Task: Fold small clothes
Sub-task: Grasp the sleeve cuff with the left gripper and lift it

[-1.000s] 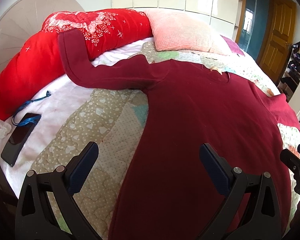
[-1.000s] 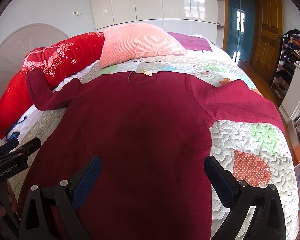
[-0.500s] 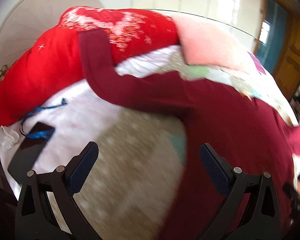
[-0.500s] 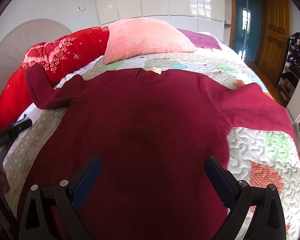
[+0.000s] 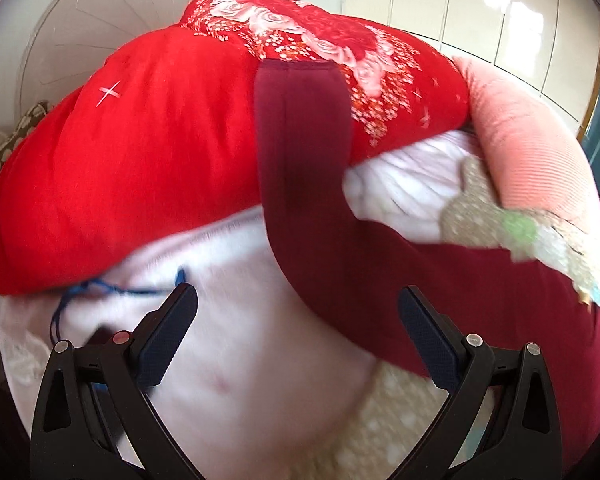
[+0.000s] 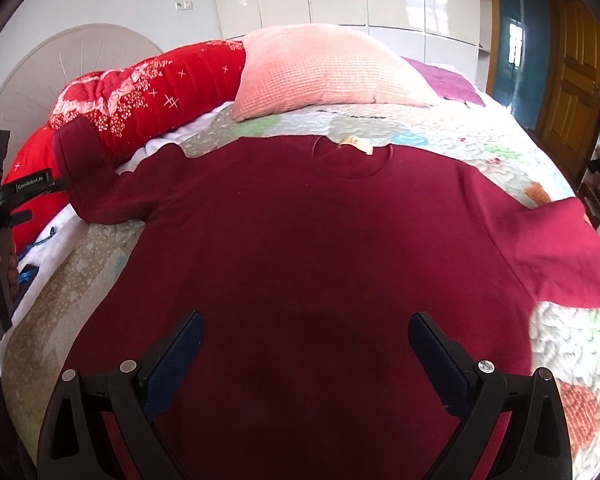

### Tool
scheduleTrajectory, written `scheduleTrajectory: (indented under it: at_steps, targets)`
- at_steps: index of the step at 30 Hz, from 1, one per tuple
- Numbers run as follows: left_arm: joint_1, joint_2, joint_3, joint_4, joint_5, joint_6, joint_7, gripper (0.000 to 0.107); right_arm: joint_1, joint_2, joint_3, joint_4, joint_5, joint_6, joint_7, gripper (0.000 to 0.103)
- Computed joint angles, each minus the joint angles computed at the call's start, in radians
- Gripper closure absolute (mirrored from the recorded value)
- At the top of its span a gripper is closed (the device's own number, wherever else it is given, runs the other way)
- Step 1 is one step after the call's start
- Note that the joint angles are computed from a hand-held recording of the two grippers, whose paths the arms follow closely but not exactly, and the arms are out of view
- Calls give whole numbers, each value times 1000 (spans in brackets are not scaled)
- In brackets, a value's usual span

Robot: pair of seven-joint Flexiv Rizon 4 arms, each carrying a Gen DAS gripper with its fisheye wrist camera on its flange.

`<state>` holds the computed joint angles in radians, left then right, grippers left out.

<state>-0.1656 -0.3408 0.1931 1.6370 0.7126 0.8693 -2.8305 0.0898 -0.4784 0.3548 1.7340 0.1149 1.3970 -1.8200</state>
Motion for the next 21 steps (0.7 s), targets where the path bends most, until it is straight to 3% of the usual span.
scheduleTrajectory:
  at_steps: [13, 15, 16, 17, 19, 21]
  targets:
    - [47, -141, 64, -111, -11, 72, 10, 6, 17, -55, -11, -66, -1, -70, 15, 1]
    - [53, -159, 75, -117, -22, 107, -3, 13, 20, -59, -15, -71, -2, -80, 13, 1]
    - [58, -164, 77, -114, -34, 129, -1, 24, 20, -60, -15, -73, -2, -84, 9, 1]
    - [72, -168, 73, -106, -55, 158, 13, 49, 22, -60, -16, -74, -1, -84, 8, 1]
    - [122, -182, 42, -92, -149, 199, 91, 77, 20, -61, -14, -75, 4, -87, 4, 1]
    - [130, -185, 51, -71, -193, 246, 109, 88, 19, -61, -13, -76, 9, -86, 0, 1]
